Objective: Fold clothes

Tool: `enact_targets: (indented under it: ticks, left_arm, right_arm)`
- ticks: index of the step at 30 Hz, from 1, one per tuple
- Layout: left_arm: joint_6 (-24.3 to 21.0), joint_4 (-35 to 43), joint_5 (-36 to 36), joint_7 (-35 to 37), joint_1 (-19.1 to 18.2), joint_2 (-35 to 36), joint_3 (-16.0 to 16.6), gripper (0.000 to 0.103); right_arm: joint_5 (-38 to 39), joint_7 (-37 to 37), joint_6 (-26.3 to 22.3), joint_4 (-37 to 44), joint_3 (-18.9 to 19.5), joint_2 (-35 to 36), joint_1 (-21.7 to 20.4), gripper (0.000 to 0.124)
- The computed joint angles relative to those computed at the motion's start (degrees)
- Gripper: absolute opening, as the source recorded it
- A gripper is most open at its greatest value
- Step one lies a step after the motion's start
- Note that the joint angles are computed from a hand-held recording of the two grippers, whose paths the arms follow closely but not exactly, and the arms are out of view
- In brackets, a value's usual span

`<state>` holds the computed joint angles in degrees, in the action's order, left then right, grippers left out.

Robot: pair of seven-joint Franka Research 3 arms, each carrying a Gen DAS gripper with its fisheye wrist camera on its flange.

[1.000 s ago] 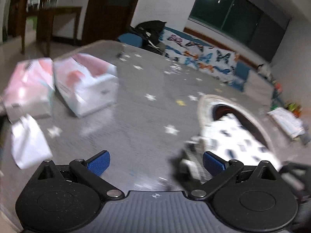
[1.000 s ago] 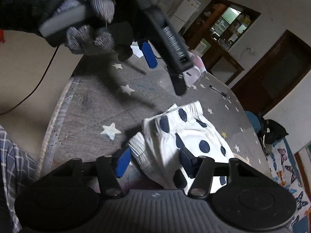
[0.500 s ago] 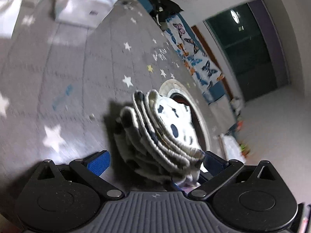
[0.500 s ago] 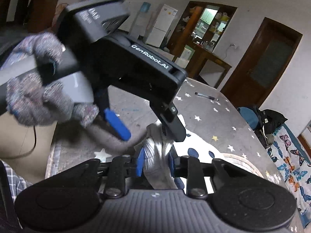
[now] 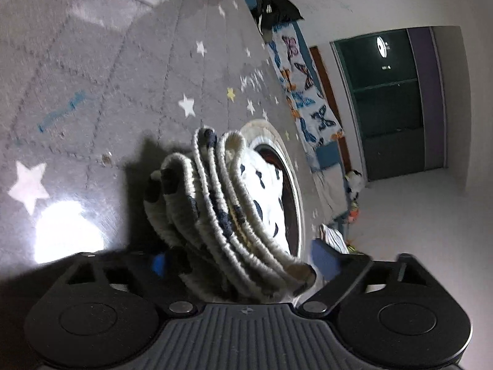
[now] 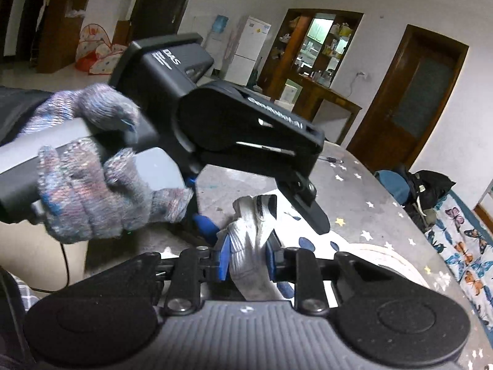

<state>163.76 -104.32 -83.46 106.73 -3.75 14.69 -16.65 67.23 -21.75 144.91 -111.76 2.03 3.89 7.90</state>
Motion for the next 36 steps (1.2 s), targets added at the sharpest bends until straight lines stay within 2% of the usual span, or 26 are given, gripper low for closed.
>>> enact_targets:
  ticks: [3, 5, 8, 10, 14, 18, 21, 26, 32, 36]
  left_arm:
    - [0.0, -0.4, -2.2, 1.1, 0.5, 0.2, -0.1, 0.059]
    - [0.1, -0.7, -2.8, 1.2, 0.5, 0.3, 0.3, 0.039]
    - [0.2, -1.1, -1.6, 0.9, 0.4, 0.6, 0.7, 0.028]
    - [-0.1, -1.2, -2.0, 2.4, 0.7, 0.6, 0.7, 0.028]
    - [-0.5, -1.6, 3.4, 0.7, 1.0, 0.2, 1.3, 0.028]
    - [-0.3, -2.0, 10.5, -2.4, 1.7, -0.4, 1.5, 0.028]
    - [0.2, -2.3, 14.1, -4.0, 2.5, -0.7, 1.2, 0.028]
    - [0.5, -2.8, 17.4, -5.3, 3.8, -1.0, 0.2, 0.028]
    - [0.4, -2.6, 19.7, -6.0, 4.2, -0.9, -0.3, 0.028]
    - [0.6, -2.1, 21.9, -7.1, 4.2, -0.4, -0.6, 0.028]
  right_arm:
    - [-0.6, 0.1, -0.8, 0.0, -0.1, 0.3, -0.2, 0.023]
    - [-1.5, 0.7, -1.5, 0.3, -0.2, 0.6, -0.4, 0.025]
    - [-2.4, 3.1, -3.4, 1.5, -0.5, 1.2, -1.0, 0.029]
    - [-2.4, 5.6, -4.1, 2.1, -0.7, 1.3, -1.6, 0.031]
    - [-3.0, 12.7, -4.3, 3.9, -1.4, 2.2, -2.8, 0.034]
    - [-7.4, 25.7, -0.2, 10.0, -2.0, 8.0, -4.2, 0.036]
    - [-11.6, 36.3, 1.1, 15.2, -2.1, 12.8, -5.8, 0.036]
    - [-15.2, 48.4, -1.2, 20.3, -1.4, 17.9, -9.5, 0.036]
    - [-15.8, 55.4, -4.9, 23.3, 1.1, 20.2, -12.8, 0.036]
    - [-15.7, 56.8, -4.2, 21.1, 1.7, 18.7, -12.9, 0.035]
